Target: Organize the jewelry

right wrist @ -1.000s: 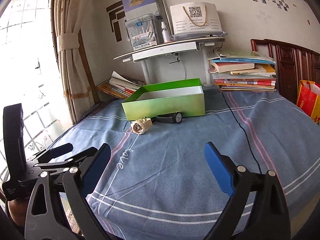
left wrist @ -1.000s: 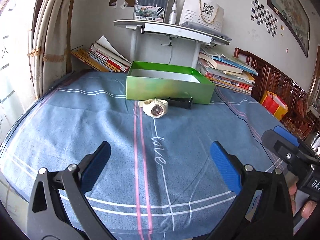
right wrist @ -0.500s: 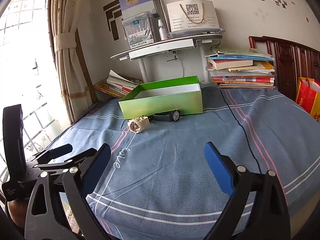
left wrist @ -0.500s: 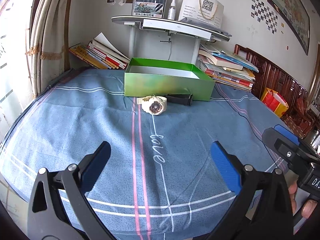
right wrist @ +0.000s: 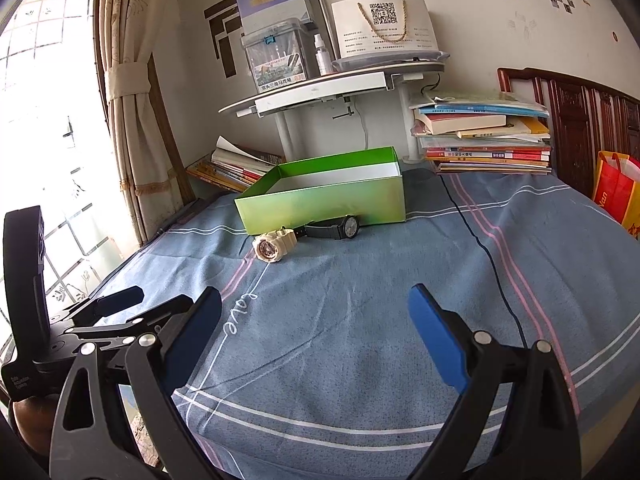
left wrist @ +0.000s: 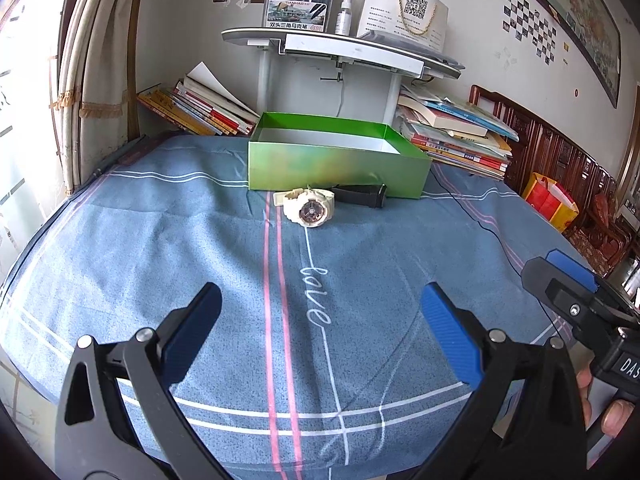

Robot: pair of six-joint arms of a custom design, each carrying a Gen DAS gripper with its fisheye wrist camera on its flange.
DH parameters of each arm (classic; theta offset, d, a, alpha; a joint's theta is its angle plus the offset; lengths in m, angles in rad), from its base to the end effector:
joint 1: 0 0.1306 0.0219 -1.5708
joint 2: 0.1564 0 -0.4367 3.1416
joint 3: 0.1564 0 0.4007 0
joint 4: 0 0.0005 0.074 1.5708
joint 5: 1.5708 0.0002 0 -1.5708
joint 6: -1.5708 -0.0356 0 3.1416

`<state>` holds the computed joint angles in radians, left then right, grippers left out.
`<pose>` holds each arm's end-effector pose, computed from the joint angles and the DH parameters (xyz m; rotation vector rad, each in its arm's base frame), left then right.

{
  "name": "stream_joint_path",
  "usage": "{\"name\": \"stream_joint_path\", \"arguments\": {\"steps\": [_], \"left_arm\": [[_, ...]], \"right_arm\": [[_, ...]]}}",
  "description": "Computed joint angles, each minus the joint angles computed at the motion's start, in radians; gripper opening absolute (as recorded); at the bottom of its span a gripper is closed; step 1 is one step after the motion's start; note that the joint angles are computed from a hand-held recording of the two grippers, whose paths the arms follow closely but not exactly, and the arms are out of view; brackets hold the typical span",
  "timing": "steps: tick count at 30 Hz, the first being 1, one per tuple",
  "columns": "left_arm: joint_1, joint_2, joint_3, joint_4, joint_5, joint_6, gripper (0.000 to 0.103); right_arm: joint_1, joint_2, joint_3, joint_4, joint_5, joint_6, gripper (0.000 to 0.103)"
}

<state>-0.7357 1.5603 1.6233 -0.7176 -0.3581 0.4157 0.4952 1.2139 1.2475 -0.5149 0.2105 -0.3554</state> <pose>0.4309 -0.3739 0.5224 0.1553 2.1834 -0.2543 0.3837 0.1982 0.5215 -0.0123 2.0553 0.3154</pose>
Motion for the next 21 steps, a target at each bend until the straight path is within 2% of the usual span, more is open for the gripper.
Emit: {"name": "stream_joint_path", "arguments": {"steps": [13, 21], "left_arm": [[0.03, 0.052, 0.051, -0.025, 0.036, -0.003, 0.099], [0.056, 0.182, 0.234, -0.128, 0.023, -0.022, 0.099]], "right_arm": [[-0.027, 0.021, 0.003, -0.002, -0.031, -0.003, 0.092], [-0.064, 0.062, 0.026, -0.011, -0.075, 0.001, 0.092]]}}
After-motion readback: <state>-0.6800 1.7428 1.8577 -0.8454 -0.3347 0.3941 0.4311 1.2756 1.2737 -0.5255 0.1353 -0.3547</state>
